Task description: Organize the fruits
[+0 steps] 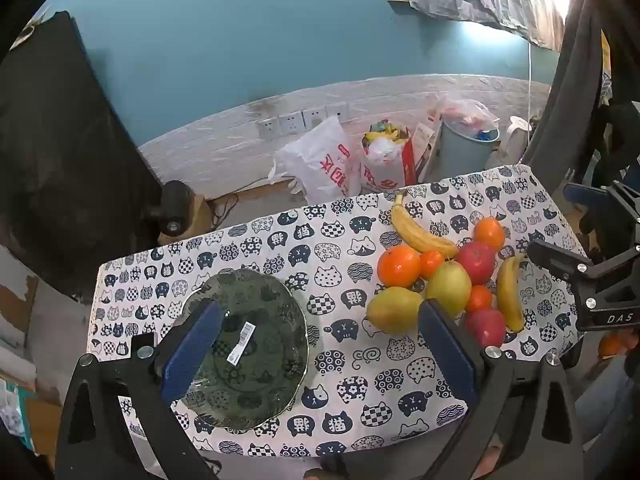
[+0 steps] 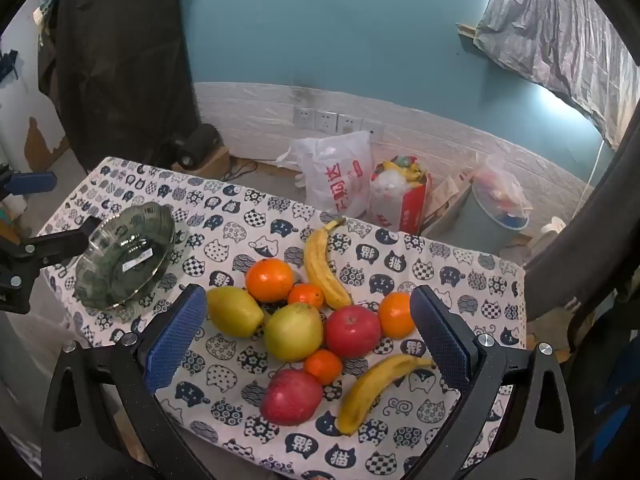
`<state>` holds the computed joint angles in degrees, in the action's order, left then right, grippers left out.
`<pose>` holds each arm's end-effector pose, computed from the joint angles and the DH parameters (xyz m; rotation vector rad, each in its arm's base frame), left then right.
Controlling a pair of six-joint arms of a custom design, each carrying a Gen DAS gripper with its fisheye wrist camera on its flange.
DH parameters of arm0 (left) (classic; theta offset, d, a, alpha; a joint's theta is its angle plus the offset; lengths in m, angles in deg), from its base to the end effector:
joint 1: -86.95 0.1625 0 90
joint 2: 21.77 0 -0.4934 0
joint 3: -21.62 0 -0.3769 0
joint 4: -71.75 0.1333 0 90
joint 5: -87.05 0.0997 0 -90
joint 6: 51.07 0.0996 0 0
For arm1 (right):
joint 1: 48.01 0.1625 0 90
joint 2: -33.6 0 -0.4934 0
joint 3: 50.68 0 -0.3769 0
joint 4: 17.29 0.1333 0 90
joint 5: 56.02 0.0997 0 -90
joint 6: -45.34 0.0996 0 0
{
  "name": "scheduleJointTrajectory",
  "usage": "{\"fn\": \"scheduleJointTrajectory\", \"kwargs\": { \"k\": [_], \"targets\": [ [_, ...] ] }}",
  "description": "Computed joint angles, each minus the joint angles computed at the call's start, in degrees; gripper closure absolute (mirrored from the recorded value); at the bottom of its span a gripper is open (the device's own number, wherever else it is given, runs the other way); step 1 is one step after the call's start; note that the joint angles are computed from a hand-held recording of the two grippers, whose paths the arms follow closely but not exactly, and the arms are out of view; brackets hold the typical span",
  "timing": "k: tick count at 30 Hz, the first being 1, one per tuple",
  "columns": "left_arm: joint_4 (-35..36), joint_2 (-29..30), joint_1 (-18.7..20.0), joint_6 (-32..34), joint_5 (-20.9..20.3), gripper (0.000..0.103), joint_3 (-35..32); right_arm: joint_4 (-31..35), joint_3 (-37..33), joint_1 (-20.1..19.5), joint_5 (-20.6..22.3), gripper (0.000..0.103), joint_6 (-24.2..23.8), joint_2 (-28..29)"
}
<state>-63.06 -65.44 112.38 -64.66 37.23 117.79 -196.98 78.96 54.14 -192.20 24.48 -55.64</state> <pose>-0.5247 -0.4682 0.1154 1.1224 2.2126 -0.4425 0.1465 -0.3887 0.4422 0.2057 -2.1610 0.9056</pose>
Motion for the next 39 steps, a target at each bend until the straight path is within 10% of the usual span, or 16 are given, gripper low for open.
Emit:
{"fn": "scheduleJointTrajectory", "kwargs": {
  "k": [39],
  "targets": [
    [-0.5, 0.0, -0.1, 1.1, -0.1, 0.004, 0.5, 1.2, 0.0, -0.2, -0.3, 0.004, 0.6, -0.5]
  ]
}}
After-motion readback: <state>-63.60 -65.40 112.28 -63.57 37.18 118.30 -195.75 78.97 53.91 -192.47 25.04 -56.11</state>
